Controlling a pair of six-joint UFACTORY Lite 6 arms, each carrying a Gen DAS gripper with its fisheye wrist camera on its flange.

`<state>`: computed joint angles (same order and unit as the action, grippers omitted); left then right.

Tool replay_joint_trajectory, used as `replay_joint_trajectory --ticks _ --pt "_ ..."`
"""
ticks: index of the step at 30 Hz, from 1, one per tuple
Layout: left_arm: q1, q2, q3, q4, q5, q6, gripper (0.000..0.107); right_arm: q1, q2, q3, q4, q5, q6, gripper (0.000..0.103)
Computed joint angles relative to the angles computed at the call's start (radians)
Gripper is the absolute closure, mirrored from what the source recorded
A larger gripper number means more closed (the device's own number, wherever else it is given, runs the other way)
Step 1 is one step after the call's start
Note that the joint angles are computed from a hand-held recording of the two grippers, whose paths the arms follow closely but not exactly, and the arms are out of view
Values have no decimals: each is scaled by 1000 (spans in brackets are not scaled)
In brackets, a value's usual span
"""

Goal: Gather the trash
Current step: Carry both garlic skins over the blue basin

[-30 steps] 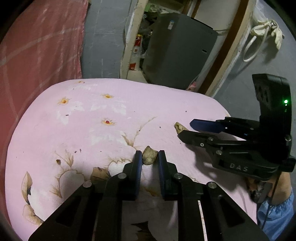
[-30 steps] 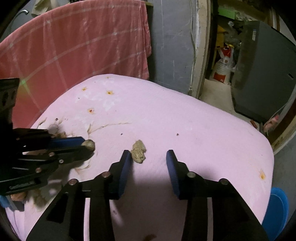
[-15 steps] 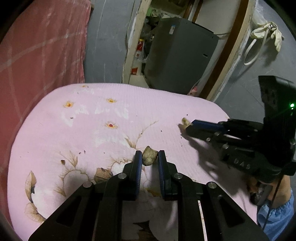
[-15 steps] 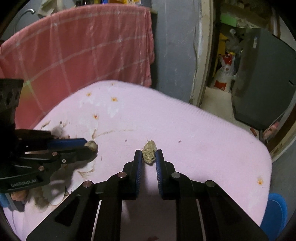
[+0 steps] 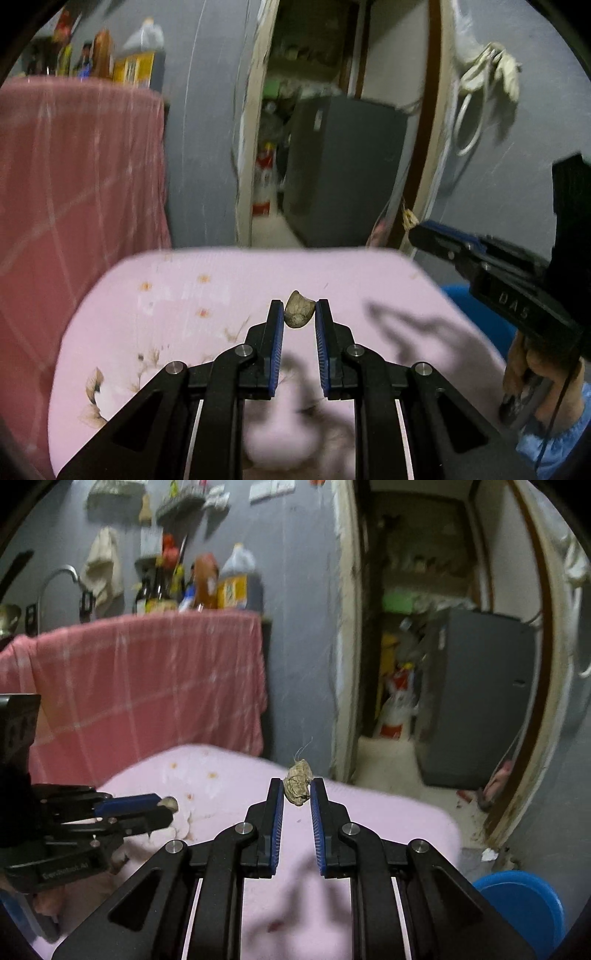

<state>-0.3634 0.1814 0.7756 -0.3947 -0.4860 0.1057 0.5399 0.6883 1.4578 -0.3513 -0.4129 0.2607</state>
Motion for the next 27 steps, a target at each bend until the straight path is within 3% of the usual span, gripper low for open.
replay_joint_trajectory --ticks 5,12,16,27 --pt "-89 -85 1 -148 -51 120 93 -31 -196 -230 125 -131 -108 90" --pt "-259 -152 52 -378 -106 307 93 -105 -429 -480 149 -258 -128 90" --pt "-346 -132 118 -465 -145 397 93 -154 -541 -599 151 -306 -135 90" --pt "-470 74 346 -483 -156 410 93 -351 -739 -865 120 -405 -67 90"
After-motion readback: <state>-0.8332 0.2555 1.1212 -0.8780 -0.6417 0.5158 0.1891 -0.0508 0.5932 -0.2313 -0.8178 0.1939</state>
